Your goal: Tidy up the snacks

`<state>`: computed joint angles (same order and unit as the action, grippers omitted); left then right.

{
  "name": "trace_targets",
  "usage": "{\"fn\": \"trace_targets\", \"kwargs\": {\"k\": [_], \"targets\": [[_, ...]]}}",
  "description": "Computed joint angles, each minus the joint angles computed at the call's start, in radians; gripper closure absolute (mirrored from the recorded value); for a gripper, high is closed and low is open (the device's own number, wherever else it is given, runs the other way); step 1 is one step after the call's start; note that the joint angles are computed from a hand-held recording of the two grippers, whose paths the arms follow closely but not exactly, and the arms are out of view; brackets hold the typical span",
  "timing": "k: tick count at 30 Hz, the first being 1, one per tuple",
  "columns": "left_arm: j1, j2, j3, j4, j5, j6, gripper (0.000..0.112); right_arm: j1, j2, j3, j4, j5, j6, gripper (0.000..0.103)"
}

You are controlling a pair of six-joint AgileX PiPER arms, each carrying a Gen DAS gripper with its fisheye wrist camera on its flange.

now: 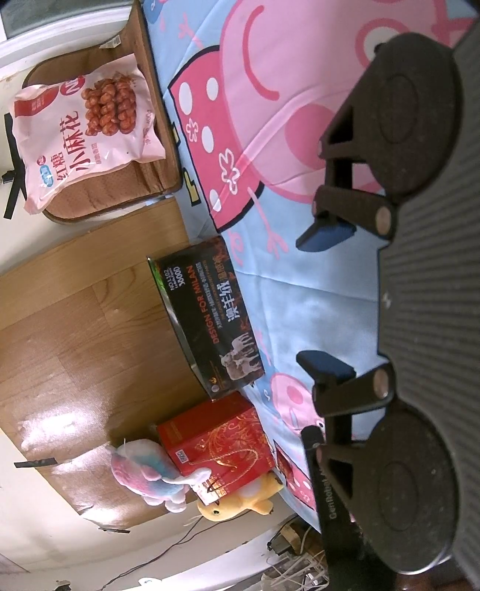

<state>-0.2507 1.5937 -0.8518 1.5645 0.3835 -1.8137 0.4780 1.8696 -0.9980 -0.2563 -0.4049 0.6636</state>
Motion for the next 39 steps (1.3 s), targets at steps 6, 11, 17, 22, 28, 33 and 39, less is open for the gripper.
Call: {"fn": "trace_targets", "kwargs": {"k": [6, 11, 17, 22, 28, 33, 39], "targets": [[-0.022, -0.010, 0.014, 0.014, 0.031, -0.019, 0.009, -0.001, -0.001, 0.004, 0.006, -0.005, -0.001, 0.038], [-0.014, -0.033, 0.014, 0.008, 0.025, -0.017, 0.009, -0.001, -0.002, 0.004, 0.006, -0.006, -0.001, 0.038], [-0.010, -0.041, 0.005, -0.025, 0.041, 0.008, 0.009, -0.002, -0.003, 0.005, 0.004, -0.007, 0.006, 0.037], [-0.007, -0.047, -0.006, -0.053, 0.069, 0.027, 0.009, -0.002, -0.003, 0.005, 0.004, -0.007, 0.008, 0.037], [-0.049, -0.036, -0.011, -0.004, 0.215, -0.033, 0.009, -0.004, -0.002, 0.007, -0.003, -0.014, 0.022, 0.036], [-0.055, -0.039, -0.017, -0.014, 0.242, -0.020, 0.009, -0.007, -0.001, 0.010, -0.006, -0.022, 0.027, 0.036], [-0.045, -0.035, -0.023, -0.041, 0.225, -0.008, 0.009, -0.009, -0.002, 0.013, -0.013, -0.027, 0.037, 0.036]]}}
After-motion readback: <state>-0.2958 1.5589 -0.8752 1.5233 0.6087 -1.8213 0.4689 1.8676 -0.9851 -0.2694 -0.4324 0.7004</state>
